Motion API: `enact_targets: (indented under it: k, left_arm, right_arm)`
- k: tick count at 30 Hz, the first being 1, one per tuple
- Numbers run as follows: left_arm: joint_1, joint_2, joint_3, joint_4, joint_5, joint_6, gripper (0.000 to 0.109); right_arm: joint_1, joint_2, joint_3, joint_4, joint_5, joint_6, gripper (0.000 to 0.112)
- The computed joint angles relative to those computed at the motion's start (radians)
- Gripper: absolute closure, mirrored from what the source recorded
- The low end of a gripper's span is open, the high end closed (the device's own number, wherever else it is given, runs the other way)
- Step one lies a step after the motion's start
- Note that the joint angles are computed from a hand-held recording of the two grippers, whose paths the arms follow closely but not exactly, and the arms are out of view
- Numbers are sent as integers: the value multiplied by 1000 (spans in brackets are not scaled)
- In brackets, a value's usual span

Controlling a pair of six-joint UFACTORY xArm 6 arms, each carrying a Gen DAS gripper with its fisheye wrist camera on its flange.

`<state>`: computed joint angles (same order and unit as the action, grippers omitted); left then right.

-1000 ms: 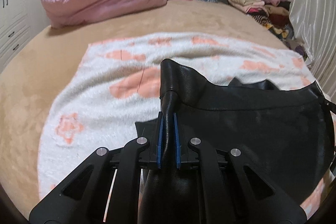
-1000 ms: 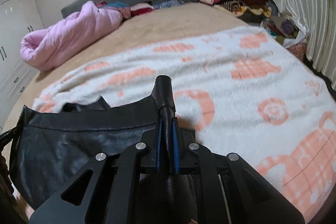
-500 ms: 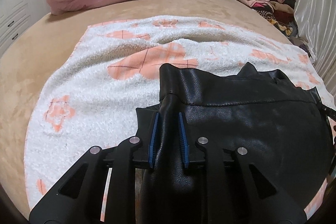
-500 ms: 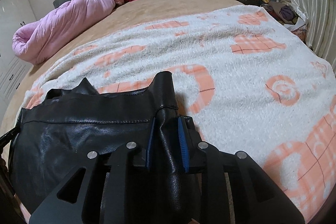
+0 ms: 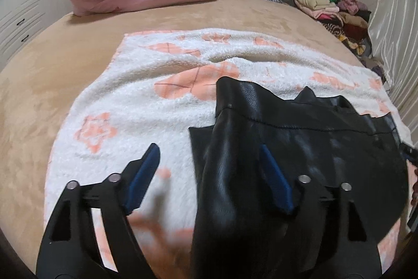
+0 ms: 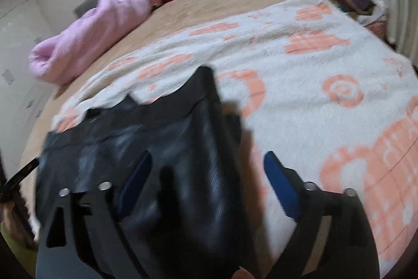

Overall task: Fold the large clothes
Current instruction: 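Open the left tool and release the folded jacket onto the blanket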

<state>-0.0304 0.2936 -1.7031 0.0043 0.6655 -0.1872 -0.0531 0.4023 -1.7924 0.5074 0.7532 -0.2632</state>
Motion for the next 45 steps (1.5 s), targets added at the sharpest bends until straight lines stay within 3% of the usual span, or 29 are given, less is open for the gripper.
enact_targets:
  k: [4,11,16,17,21,23,26,31,33,35,37,45]
  left_arm:
    - [25,-105,131,-170,-18,60,17]
    - [44,-185,253,-458,47,166,15]
    - [22,-193,289,-528,50,169,15]
    - [16,-193,291,-533,49,168,19]
    - [-7,-190,295,-454,34,103,52]
    - [-5,-205,309,-478,23,105,67]
    - [-13,-251,343,-450,14,112,75]
    - [-41,-356,452,-432,-2,123,76]
    - [-51,-386,497,-416,-19,126,75]
    - [-60,-404,527,-387,-36,110,72]
    - [-61,-411,534,-370,-39,96,70]
    - [-66,-431,537,-287,-32,51,62]
  right_arm:
    - [-8,-118,157,67,10,-95,18]
    - [-41,-249,338,206,67,-186,18]
    - [-50,-240,349,248,100,-182,18]
    - [-54,-237,349,271,99,-198,23]
    - [-67,-212,313,311,127,-199,58]
    - [-72,-214,304,305,137,-211,76]
    - [-83,-238,306,299,159,-234,86]
    - [-83,-296,349,182,147,-220,84]
    - [-83,-308,376,154,126,-212,75]
    - [-87,-313,392,141,115,-178,59]
    - [-78,-329,407,108,89,-161,56]
    - [9,-488,559,-112,-158,-102,36]
